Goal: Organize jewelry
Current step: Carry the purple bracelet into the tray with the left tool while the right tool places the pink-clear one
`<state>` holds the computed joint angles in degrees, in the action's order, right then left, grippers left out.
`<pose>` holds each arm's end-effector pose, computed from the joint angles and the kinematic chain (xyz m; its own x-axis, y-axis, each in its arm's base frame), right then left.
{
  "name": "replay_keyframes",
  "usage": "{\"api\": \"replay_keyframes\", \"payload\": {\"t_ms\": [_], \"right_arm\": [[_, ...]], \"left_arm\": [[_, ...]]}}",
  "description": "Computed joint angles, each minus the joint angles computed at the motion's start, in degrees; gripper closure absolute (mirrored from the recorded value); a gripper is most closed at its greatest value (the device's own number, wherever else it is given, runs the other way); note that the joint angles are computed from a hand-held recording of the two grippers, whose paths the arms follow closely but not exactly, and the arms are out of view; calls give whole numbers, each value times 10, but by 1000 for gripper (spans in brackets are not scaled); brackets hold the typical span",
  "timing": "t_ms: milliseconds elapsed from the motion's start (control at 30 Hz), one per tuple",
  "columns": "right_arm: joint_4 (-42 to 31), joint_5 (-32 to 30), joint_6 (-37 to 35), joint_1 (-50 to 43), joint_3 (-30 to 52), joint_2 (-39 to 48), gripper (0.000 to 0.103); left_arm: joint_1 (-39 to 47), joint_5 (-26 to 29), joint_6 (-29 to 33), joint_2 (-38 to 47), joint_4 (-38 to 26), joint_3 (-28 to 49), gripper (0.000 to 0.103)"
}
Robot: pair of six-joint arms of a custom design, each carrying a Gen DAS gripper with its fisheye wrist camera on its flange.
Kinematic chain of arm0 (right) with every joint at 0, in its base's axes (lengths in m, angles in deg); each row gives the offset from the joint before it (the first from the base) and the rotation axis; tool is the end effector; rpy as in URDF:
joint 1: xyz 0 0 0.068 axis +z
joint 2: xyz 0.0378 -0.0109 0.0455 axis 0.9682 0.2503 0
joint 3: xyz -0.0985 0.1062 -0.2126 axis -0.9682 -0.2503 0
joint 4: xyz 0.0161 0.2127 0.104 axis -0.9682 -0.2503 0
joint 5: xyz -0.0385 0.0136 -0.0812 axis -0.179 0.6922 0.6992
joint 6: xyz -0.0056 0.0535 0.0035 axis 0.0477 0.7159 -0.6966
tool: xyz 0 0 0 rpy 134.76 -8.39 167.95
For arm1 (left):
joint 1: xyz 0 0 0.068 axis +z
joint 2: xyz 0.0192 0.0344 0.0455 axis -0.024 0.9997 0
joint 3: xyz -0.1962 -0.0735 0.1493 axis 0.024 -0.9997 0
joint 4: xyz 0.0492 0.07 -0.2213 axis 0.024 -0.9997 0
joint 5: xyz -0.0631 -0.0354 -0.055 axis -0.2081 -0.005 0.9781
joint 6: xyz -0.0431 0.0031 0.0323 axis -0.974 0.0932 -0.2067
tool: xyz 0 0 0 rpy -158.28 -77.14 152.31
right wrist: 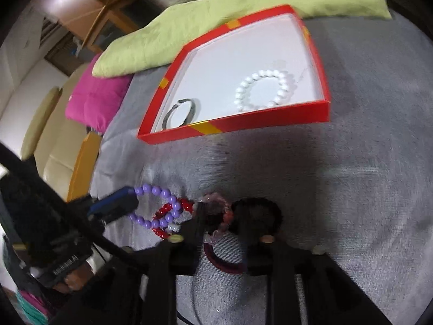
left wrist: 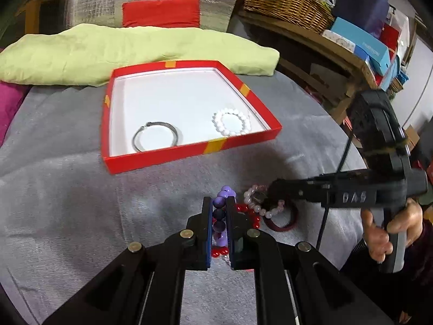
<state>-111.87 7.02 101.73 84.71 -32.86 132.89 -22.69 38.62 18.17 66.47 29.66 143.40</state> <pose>0.2360 0.0420 0.2143 -0.7578 0.4757 -0.4466 0.2828 0.8563 0.4322 0.3237 -0.1464 0.2626 -0.5197 0.5794 -0.6279 0.8338 0.5042 -0.2249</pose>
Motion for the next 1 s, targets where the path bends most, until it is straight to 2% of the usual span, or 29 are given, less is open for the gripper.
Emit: {"api": "replay_keyframes", "payload": {"t_ms": [33, 300, 600, 733, 1000], "right_arm": [[-4, 19, -4, 10, 4, -3, 90], [37, 21, 1, -11, -30, -92, 93], [78, 18, 20, -27, -35, -119, 93], [103, 12, 30, -42, -19, -95, 93], [158, 10, 46, -68, 42, 18, 93]], "left_arm": [[4, 2, -4, -2, 4, 0, 93], [20, 13, -50, -22, 71, -19, 93], [13, 12, -98, -18, 128, -10, 93], [4, 6, -119, 2, 142, 11, 93], [-15, -21, -153, 67, 167, 79, 93]]}}
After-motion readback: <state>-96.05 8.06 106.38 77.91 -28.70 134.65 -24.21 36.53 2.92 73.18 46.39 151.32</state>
